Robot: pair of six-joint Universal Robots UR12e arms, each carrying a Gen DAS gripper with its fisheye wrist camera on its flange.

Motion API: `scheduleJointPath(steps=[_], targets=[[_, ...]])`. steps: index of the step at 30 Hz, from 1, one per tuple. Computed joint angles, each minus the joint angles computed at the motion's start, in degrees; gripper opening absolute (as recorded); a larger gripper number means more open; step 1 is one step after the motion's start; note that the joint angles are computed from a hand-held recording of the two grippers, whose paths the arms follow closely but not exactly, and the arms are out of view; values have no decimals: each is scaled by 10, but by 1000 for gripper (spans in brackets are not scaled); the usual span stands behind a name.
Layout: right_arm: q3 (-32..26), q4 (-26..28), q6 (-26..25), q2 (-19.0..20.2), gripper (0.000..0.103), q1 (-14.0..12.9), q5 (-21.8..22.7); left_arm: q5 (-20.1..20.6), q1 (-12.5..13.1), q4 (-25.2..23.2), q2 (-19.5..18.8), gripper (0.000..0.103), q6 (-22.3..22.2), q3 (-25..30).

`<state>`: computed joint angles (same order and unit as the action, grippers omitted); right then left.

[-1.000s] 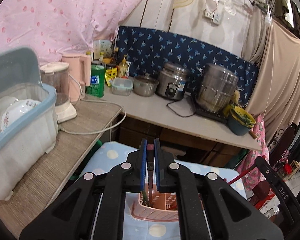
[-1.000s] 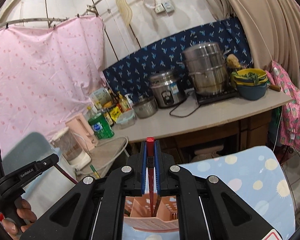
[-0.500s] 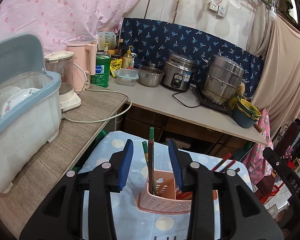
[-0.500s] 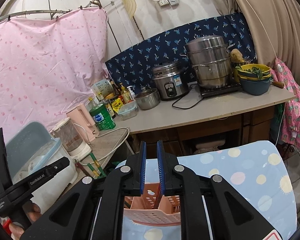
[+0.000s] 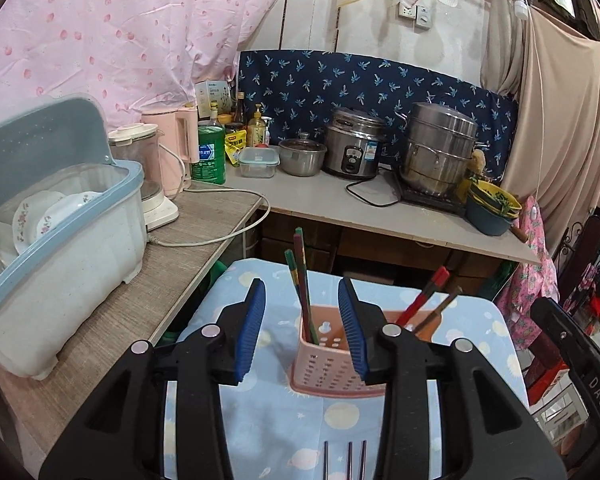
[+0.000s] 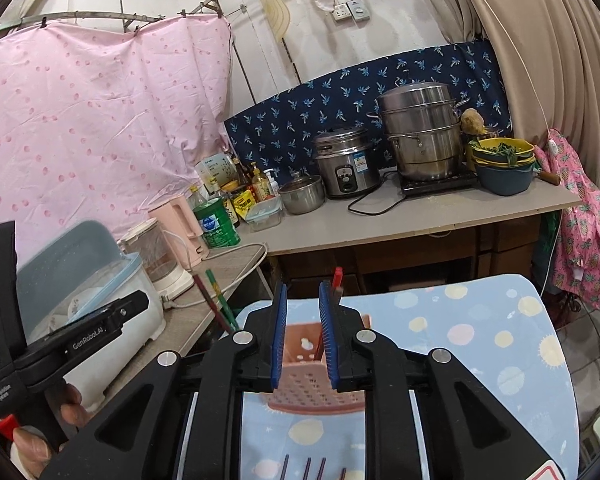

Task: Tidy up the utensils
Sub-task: 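Open both tools to drop the chopsticks into the pink holder, then grasp a brown chopstick with the left tool while the right tool grasps a dark red chopstick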

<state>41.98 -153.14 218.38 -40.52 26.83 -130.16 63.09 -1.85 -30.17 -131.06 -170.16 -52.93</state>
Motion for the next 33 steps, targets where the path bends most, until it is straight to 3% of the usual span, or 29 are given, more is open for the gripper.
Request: scheduleJointPath(steps=[12,20,33], targets=[[85,21,41,-38,20,32,-8,6,12,9,64,36,47,-119],[129,65,76,-56,20,52,-3,9,24,0,98,36,85,-193],[179,143,153,-67,20,74,59,38,40,-28,126,36,143,-277]])
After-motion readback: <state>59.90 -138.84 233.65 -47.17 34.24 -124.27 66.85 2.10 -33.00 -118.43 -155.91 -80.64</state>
